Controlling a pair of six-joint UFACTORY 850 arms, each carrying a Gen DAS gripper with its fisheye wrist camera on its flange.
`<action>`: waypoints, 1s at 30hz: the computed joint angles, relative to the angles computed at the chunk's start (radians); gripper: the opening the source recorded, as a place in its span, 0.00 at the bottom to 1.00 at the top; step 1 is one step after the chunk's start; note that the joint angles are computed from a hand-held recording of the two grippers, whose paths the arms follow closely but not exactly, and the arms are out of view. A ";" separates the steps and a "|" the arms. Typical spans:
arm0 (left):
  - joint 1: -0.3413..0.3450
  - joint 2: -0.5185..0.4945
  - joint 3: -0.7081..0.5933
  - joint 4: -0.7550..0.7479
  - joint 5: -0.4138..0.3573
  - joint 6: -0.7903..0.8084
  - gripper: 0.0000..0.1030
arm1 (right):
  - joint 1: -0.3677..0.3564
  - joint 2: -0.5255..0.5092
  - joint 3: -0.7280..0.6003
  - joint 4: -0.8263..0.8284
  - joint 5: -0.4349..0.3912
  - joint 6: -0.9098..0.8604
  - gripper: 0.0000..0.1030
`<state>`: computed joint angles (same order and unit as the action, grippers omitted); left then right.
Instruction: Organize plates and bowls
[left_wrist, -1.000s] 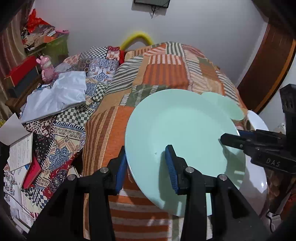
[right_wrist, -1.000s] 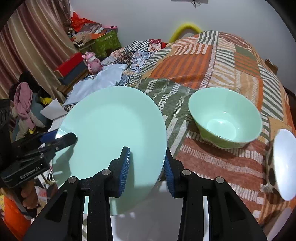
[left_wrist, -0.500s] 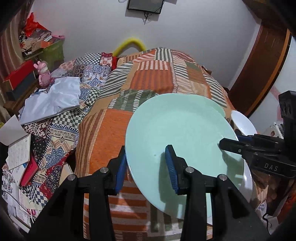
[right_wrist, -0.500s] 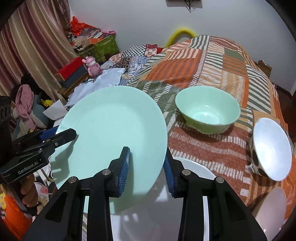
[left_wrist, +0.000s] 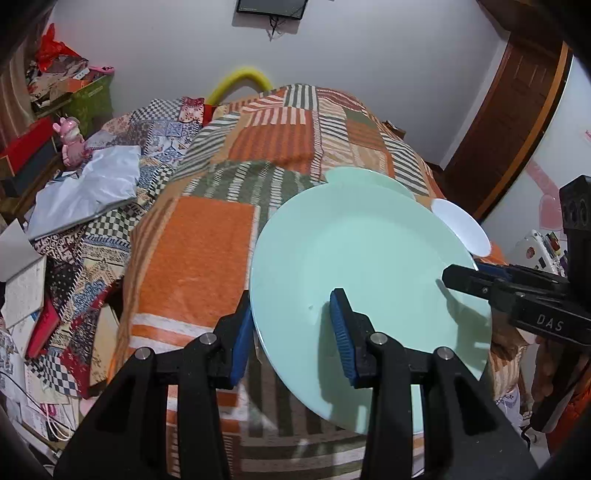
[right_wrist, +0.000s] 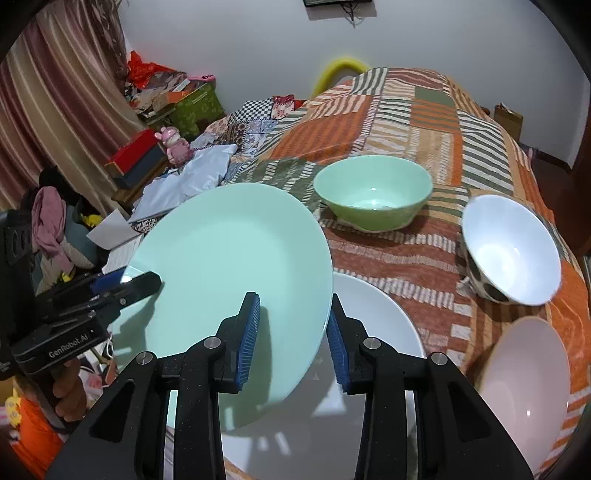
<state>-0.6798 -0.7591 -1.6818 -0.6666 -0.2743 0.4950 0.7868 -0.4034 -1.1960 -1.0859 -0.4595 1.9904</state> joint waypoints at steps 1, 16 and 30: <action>-0.002 0.002 0.004 -0.020 -0.001 0.016 0.38 | 0.003 0.005 0.006 -0.005 -0.005 0.010 0.32; -0.037 -0.009 0.035 -0.079 -0.035 0.062 0.38 | 0.050 0.039 0.103 -0.027 -0.035 0.166 0.32; -0.063 -0.064 -0.004 0.078 -0.057 -0.084 0.38 | 0.073 0.018 0.125 0.033 -0.068 0.156 0.32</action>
